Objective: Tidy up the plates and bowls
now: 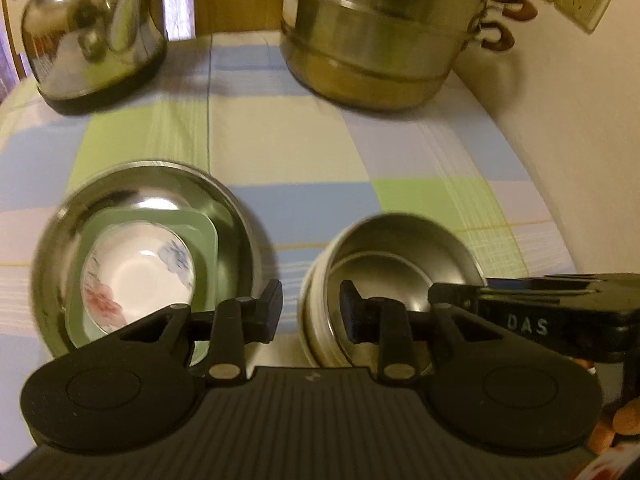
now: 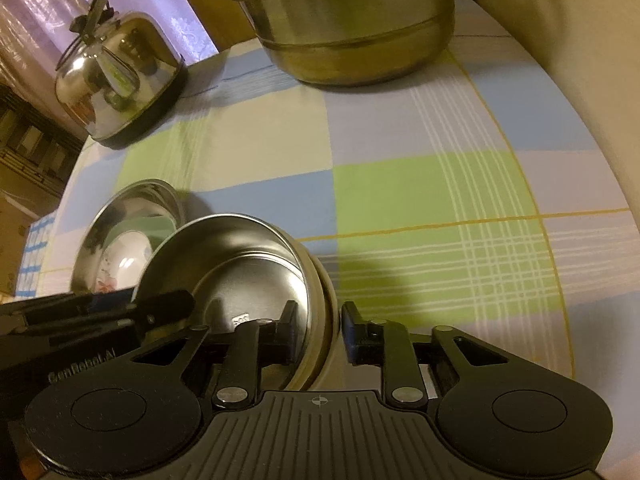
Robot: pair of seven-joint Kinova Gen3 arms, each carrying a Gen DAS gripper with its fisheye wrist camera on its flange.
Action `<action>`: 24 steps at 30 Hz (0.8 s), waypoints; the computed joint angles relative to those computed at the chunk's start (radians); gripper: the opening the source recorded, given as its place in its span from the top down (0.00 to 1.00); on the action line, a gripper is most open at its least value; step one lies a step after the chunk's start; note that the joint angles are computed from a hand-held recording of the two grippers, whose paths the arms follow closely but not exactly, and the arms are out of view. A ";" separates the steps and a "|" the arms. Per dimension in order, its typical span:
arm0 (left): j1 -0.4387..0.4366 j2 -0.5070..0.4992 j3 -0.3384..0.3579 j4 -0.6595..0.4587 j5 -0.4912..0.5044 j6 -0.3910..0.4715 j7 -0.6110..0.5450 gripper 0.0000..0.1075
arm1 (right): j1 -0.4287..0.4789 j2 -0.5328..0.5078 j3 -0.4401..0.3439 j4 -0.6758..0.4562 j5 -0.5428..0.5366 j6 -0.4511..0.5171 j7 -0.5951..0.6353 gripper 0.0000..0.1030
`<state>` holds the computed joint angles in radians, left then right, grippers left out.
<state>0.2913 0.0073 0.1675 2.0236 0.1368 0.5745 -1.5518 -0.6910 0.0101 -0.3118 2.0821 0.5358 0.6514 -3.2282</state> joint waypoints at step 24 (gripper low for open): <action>-0.061 -0.591 0.009 0.168 0.002 0.308 0.086 0.49 | -0.300 -0.096 -0.344 -0.055 0.187 0.454 -0.497 0.33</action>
<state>0.2304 -0.5839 0.1765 2.1919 0.1386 0.8821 -1.4663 -0.9911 -0.0859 -0.6561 2.0269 0.7225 1.1052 -3.7257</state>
